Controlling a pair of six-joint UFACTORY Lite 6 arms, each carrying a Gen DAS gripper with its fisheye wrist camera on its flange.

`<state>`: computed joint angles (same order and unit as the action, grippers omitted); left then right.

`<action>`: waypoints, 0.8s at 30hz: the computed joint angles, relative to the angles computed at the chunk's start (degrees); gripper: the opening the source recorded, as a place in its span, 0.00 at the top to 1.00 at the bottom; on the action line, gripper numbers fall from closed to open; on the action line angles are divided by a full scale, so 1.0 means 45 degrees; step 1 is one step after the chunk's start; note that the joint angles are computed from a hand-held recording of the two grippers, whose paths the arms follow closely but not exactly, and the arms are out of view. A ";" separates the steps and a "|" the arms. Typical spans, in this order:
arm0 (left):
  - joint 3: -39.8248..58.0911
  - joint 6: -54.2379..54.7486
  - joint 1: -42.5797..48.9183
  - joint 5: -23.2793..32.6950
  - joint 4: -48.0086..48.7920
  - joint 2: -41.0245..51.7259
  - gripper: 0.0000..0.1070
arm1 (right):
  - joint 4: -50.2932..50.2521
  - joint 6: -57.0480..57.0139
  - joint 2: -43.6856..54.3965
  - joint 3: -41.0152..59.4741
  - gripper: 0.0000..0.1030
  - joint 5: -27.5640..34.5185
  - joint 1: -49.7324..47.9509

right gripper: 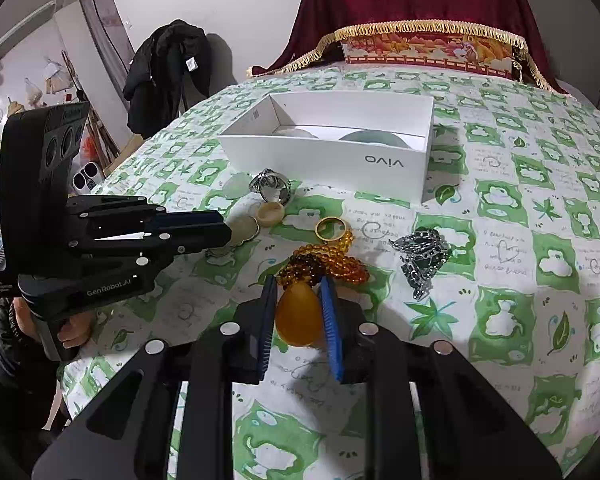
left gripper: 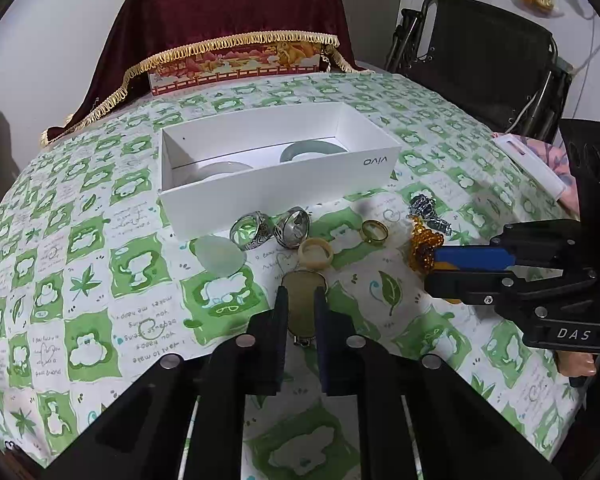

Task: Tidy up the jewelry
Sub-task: 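Grasp and lift the gourd-shaped jade pendant with the left gripper while the right holds the amber pendant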

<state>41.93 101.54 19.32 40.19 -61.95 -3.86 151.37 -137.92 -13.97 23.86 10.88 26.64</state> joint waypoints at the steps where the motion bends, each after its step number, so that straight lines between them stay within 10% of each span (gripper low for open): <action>1: -0.0058 0.0008 -0.0064 -0.0078 0.0020 -0.0051 0.88 | -0.0011 0.0009 0.0018 0.0022 0.79 -0.0015 0.0015; 4: -0.0407 0.0190 -0.0418 -0.0623 -0.0031 -0.0395 0.84 | -0.0387 0.0373 0.0094 0.0065 0.79 -0.0003 -0.0057; 8: -0.0872 0.0742 -0.1176 -0.1869 -0.0629 -0.0844 0.45 | -0.0453 0.0522 0.0157 0.0100 0.79 -0.0044 -0.0033; 15: -0.0049 -0.0278 -0.1716 -0.2075 -0.0068 0.0239 0.74 | -0.1126 0.1272 0.0065 0.0024 0.79 0.0076 -0.0306; 24: -0.1036 0.0647 -0.1283 -0.2104 -0.0958 -0.1012 0.75 | -0.0039 0.0287 -0.0296 -0.0244 0.79 0.0150 -0.0235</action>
